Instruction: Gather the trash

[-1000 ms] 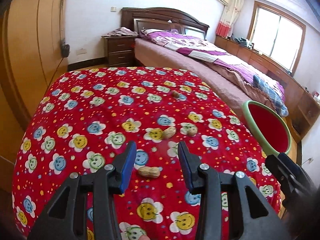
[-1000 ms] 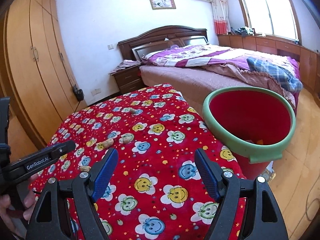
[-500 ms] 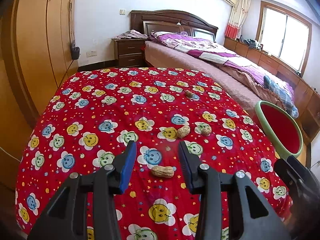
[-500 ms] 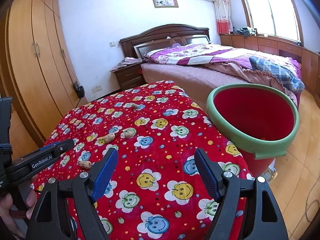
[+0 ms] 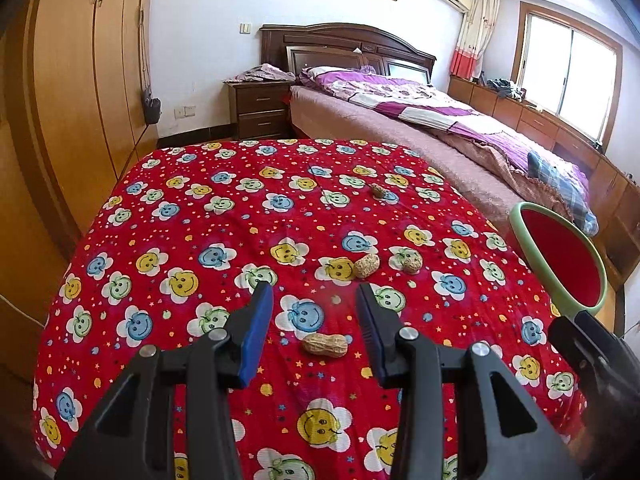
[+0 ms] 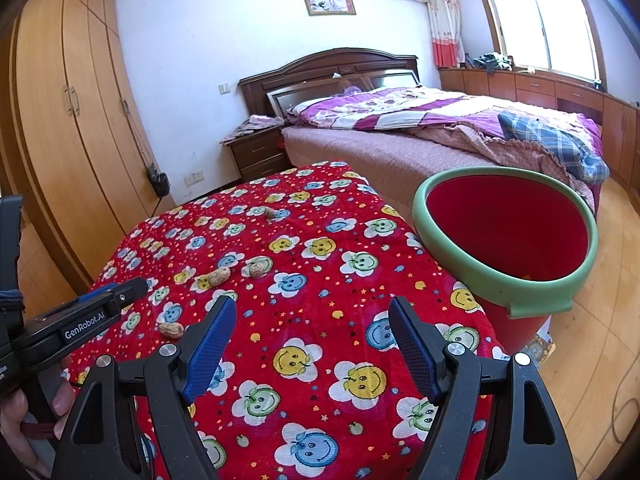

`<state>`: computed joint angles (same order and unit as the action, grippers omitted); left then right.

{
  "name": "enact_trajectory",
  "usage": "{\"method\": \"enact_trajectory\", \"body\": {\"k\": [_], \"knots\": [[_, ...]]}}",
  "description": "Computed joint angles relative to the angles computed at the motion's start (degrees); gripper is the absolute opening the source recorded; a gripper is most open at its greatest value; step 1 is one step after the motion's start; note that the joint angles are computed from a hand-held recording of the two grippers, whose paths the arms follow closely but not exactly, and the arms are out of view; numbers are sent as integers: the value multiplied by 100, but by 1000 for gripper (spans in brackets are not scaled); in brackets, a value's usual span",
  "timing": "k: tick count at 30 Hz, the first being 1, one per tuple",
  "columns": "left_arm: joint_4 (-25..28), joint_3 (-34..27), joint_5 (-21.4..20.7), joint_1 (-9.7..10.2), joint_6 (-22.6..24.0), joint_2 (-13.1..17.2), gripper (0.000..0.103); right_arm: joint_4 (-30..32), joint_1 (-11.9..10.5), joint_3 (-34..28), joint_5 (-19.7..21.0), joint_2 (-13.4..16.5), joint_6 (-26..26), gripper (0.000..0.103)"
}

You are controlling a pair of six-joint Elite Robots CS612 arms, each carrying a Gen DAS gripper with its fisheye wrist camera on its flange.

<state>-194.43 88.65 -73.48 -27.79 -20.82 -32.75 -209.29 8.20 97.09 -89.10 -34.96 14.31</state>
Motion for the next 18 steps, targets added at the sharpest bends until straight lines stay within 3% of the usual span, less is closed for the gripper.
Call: {"method": "enact_trajectory", "body": {"k": [18], "knots": [[-5, 15, -1, 6, -5, -13, 43, 36, -4, -5, 37, 8, 37, 79]]}}
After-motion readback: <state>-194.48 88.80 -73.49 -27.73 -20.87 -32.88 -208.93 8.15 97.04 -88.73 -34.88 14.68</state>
